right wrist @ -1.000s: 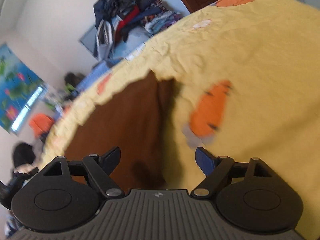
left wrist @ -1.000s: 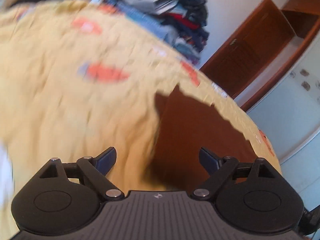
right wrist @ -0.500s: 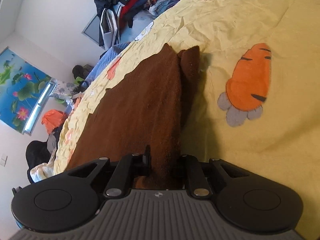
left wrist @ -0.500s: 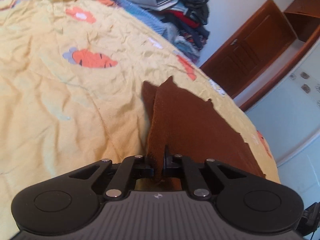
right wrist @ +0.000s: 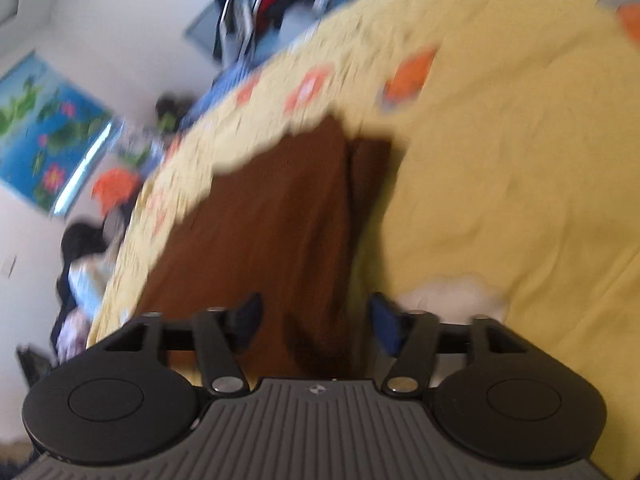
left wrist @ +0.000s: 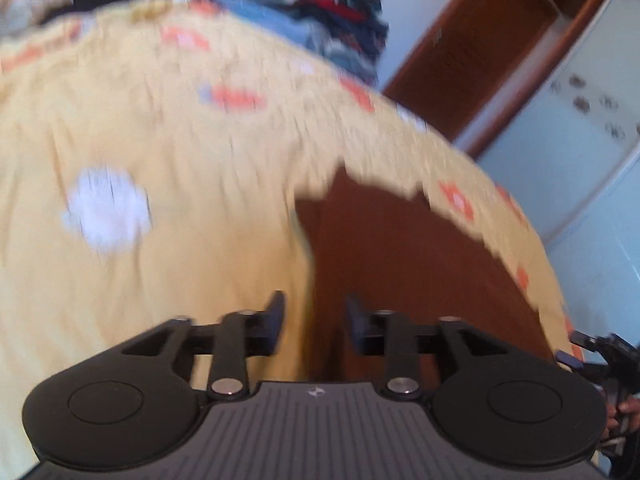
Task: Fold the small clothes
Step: 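Lay the folded hem onto the collar and open both grippers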
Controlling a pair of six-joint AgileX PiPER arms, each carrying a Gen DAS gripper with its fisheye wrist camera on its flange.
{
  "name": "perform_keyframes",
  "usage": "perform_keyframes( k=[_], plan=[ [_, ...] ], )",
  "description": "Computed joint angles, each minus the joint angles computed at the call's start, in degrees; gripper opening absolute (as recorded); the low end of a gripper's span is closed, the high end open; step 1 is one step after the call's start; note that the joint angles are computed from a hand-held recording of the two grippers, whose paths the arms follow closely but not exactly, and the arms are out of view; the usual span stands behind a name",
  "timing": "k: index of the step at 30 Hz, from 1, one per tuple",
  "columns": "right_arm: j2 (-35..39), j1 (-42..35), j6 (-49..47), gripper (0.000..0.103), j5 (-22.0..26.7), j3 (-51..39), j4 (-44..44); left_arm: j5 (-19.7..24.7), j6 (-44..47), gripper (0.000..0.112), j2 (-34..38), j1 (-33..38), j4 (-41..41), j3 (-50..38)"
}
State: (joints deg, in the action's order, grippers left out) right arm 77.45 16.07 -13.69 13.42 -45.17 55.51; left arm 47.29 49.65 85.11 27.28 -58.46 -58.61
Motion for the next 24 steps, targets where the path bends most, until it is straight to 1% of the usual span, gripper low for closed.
perform_keyframes(
  k=[1,2,3,4,5,6,7,8,9,10,11,12,13,14,15,16,17,18,19,20,21,23,24],
  plan=[
    [1.1,-0.6,0.4,0.076,-1.4,-2.3,-0.9,-4.9,-0.2,0.077,0.5,-1.9,-1.2,-1.9],
    [3.3,-1.3,2.3,0.076,-1.0,-6.0,-4.0,-10.2,-2.0,0.092,1.3,-4.9,0.0,-4.0],
    [6.4,-1.7,6.2,0.076,-0.1,-10.5,-9.5,-13.9,-5.1,0.092,3.3,-7.8,3.4,-7.3],
    [10.4,-1.5,10.6,0.076,0.1,-15.2,-15.2,-16.0,-10.2,0.091,7.0,-10.8,9.1,-12.3],
    [15.0,-1.8,14.6,0.076,2.1,-20.9,-20.9,-16.4,-15.9,0.091,11.7,-13.4,14.8,-18.0],
    [19.4,-1.6,18.3,0.076,4.7,-26.6,-26.6,-14.9,-21.7,0.089,15.8,-15.4,20.5,-23.8],
    [23.8,-1.4,22.1,0.076,7.4,-32.3,-32.4,-13.6,-27.1,0.084,20.1,-17.8,26.2,-29.5],
    [27.8,-0.6,26.5,0.076,10.3,-38.0,-38.1,-12.5,-31.5,0.071,23.8,-19.6,30.9,-34.2],
    [31.6,0.2,29.3,0.075,13.1,-43.0,-42.3,-10.1,-35.8,0.062,27.5,-21.4,35.9,-39.4],
    [34.8,1.0,31.3,0.073,16.1,-47.6,-45.3,-7.3,-37.8,0.062,30.9,-23.0,39.0,-44.1],
    [37.7,1.6,31.5,0.070,18.8,-51.8,-46.9,-5.2,-37.9,0.062,33.9,-24.3,40.7,-47.9],
    [40.2,2.6,31.7,0.068,20.9,-55.0,-48.4,-3.4,-39.3,0.057,36.4,-25.8,43.4,-50.5],
    [42.3,3.1,31.1,0.062,22.9,-57.6,-48.6,-3.8,-39.9,0.053,37.6,-26.7,44.7,-50.9],
    [43.2,3.5,29.8,0.051,22.5,-57.9,-48.4,-6.6,-38.1,0.044,37.0,-27.4,44.9,-49.0],
    [43.1,4.1,28.0,0.042,20.4,-56.9,-48.7,-8.1,-34.4,0.008,36.6,-27.6,42.9,-47.6],
    [43.4,4.0,26.5,0.019,20.5,-57.0,-46.7,-8.5,-33.0,0.007,36.1,-27.7,41.3,-46.8],
    [42.1,4.0,27.3,0.019,18.6,-55.0,-46.2,-11.3,-33.9,0.004,35.0,-28.0,42.0,-44.9],
    [40.1,4.1,27.8,0.019,15.4,-51.8,-46.3,-14.7,-33.6,0.004,33.2,-28.2,42.0,-42.4],
    [38.1,3.8,27.4,0.018,13.0,-49.6,-45.2,-17.0,-31.4,0.004,31.9,-27.9,40.0,-40.6],
    [35.7,3.3,25.8,0.018,10.2,-46.6,-42.6,-17.7,-28.9,0.004,31.0,-27.5,37.3,-40.4],
    [33.6,2.8,24.4,0.018,8.1,-44.2,-40.3,-16.6,-27.2,0.004,31.0,-27.2,35.7,-41.8],
    [31.3,1.7,23.7,0.018,5.4,-40.9,-38.7,-16.0,-27.8,0.004,32.1,-27.8,37.2,-44.5],
    [31.5,1.3,26.3,0.018,5.4,-40.6,-40.8,-15.6,-29.4,0.004,33.5,-28.6,39.6,-46.6]
  ],
)
